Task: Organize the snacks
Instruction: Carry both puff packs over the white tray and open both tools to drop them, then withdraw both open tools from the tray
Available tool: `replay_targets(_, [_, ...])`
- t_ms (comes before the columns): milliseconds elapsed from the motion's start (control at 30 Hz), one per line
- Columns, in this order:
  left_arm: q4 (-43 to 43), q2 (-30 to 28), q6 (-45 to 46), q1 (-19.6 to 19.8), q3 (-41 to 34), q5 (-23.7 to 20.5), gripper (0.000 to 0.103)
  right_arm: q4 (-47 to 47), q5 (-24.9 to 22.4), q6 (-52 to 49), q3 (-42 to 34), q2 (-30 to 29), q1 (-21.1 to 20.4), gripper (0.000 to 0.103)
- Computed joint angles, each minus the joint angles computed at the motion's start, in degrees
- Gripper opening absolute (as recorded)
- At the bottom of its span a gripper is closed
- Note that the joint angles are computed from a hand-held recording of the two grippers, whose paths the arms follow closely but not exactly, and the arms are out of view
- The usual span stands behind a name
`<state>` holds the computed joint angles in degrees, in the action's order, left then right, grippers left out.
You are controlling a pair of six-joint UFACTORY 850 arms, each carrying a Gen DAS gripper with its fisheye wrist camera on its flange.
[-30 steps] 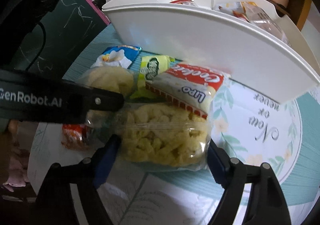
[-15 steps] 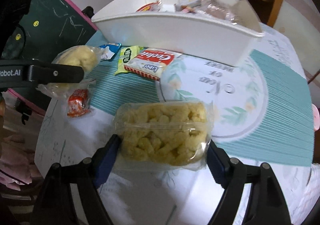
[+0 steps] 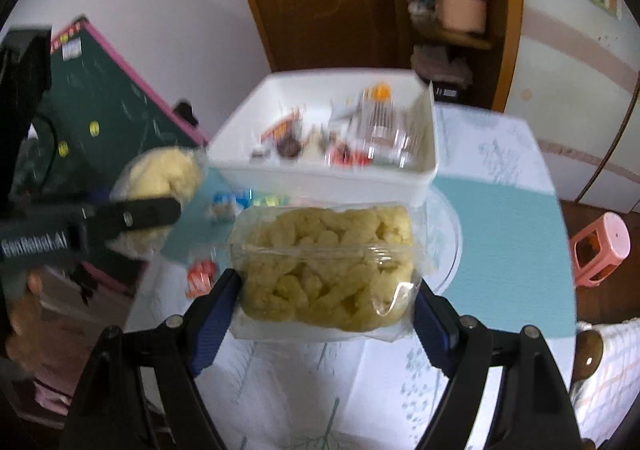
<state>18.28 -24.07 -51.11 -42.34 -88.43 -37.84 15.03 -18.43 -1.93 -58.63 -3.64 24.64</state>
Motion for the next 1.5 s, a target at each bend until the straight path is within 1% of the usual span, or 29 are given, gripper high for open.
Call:
replay_targets(200, [5.9,-1.1,-1.8,0.6,-5.0,-1.5,0.054,-2.7,1.2,3.0,-5.8,-1.2,-1.6,0.081])
replay_targets(367, [7.8,-3.7,-1.1,2.2,-10.2,-2.5,0.054,-8.7,1.1,9.0,-12.0,-4.4,-2.2,0.082])
replay_targets(500, [8.6,-6.8,0.2,3.8,-15.0,-3.4,0.054,-12.8,0.4,14.1,-17.7,-8.1,-2.6,0.082])
replay_targets(700, [6.5,-13.9,4.3,6.4,-24.7,-7.2,0.054,-22.1,-0.5,25.4,-26.2,-14.2,-2.0,0.082])
replay_targets(767, [6.1,-15.8,5.2,6.8,-27.2,-8.2,0.054,-23.7,-0.7,28.1,-29.0,-16.5,-1.9,0.082])
replay_targets(867, [5.0,-18.7,6.8,7.8,-30.9,-9.0,0.054,-24.5,-2.0,29.9,-32.8,-19.8,-1.7,0.082])
replay_targets(1000, [3.7,-21.8,8.5,8.7,-34.1,-9.9,0.054,-23.8,-4.2,28.9,-37.0,-23.6,-1.5,0.082])
replay_targets(1100, [2.9,-23.6,9.7,9.2,-35.5,-11.0,0.055,-18.9,-5.3,24.4,-39.1,-26.1,-1.8,0.083])
replay_targets(1167, [0.8,-24.0,12.0,9.6,-35.2,-10.4,0.066,-14.3,-5.9,21.0,-40.0,-27.5,-2.3,0.083])
replay_targets(1200, [-0.5,-23.9,13.3,9.8,-34.6,-9.9,0.083,-10.9,-6.5,18.5,-40.4,-28.2,-2.6,0.083])
replay_targets(1233, [-1.1,-23.6,13.9,9.9,-33.8,-9.2,0.093,-8.3,-7.3,16.7,-40.7,-28.8,-2.9,0.083])
replay_targets(1300, [-0.6,-22.8,13.4,9.8,-31.9,-7.8,0.093,-5.0,-7.5,14.6,-40.4,-29.1,-3.2,0.086])
replay_targets(1333, [-0.6,-22.8,13.4,9.8,-31.6,-8.0,0.093,-4.9,-6.6,14.6,-39.7,-28.8,-3.1,0.088])
replay_targets(1400, [-1.4,-22.8,13.3,10.0,-31.3,-8.5,0.093,-6.6,-4.4,15.8,-38.0,-27.9,-2.8,0.097])
replay_targets(1433, [-2.2,-22.7,13.1,10.2,-31.0,-8.7,0.093,-6.7,-3.1,15.5,-37.0,-27.2,-2.6,0.099])
replay_targets(1500, [-3.2,-22.0,12.5,10.3,-29.7,-8.4,0.093,-6.4,-2.1,14.5,-36.0,-26.5,-2.4,0.101])
